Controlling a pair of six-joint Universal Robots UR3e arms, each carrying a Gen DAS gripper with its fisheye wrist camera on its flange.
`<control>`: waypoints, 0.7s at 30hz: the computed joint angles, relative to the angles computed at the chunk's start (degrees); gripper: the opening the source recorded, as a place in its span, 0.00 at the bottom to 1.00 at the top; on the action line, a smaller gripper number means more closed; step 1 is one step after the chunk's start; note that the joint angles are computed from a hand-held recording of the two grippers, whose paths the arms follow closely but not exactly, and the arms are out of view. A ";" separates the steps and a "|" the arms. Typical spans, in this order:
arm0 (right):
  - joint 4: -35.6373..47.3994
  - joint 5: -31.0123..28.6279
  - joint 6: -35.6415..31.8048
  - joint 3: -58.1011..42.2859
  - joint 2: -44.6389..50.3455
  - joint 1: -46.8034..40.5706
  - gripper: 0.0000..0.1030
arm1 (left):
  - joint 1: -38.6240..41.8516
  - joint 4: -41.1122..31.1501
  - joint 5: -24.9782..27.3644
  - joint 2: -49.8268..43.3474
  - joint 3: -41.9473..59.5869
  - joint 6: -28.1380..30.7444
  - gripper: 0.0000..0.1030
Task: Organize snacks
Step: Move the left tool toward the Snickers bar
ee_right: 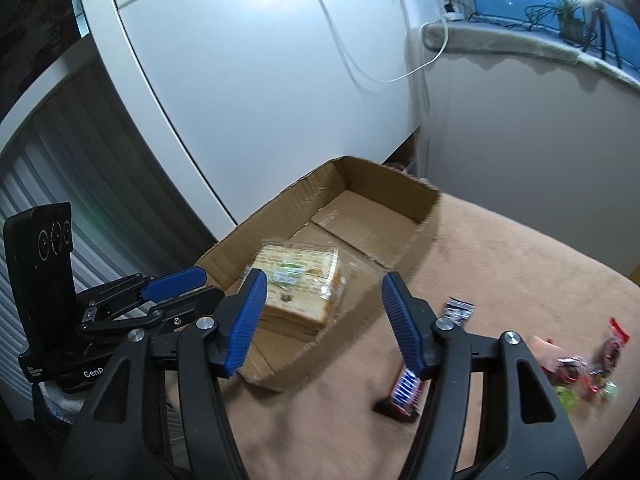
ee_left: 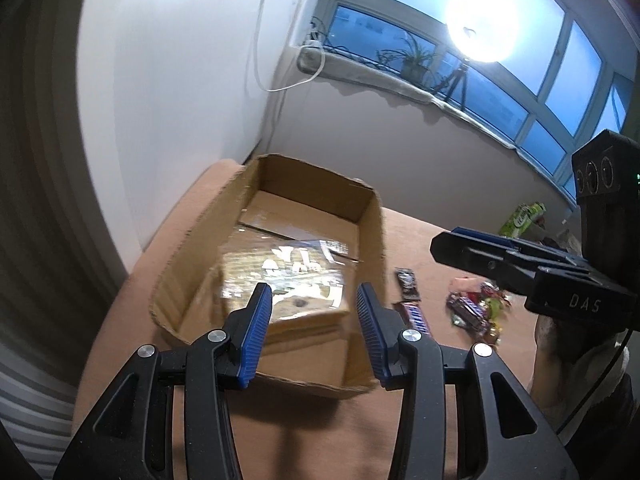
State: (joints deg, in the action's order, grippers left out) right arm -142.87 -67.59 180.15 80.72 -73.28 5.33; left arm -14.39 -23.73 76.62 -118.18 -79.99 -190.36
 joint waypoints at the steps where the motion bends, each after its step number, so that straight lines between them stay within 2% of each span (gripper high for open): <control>1: -0.57 0.03 -0.22 2.15 -1.91 -0.89 0.61 | -0.68 -0.15 0.15 -0.10 0.35 -0.04 0.41; 6: -1.75 -0.20 -2.08 10.27 -9.26 -5.10 0.62 | -4.34 -0.79 1.05 -1.33 2.78 -0.65 0.42; 13: -0.55 2.14 -6.25 21.79 -21.02 -15.44 0.62 | -8.86 -4.60 1.48 -5.91 10.40 -0.59 0.42; 21: 4.33 3.64 -14.68 32.17 -32.58 -28.61 0.62 | -12.94 -8.78 1.86 -13.01 19.53 -1.32 0.42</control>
State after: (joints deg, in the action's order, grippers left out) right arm -138.53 -63.95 165.48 112.89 -105.86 -23.28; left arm -27.33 -32.51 78.48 -131.19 -60.46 -191.68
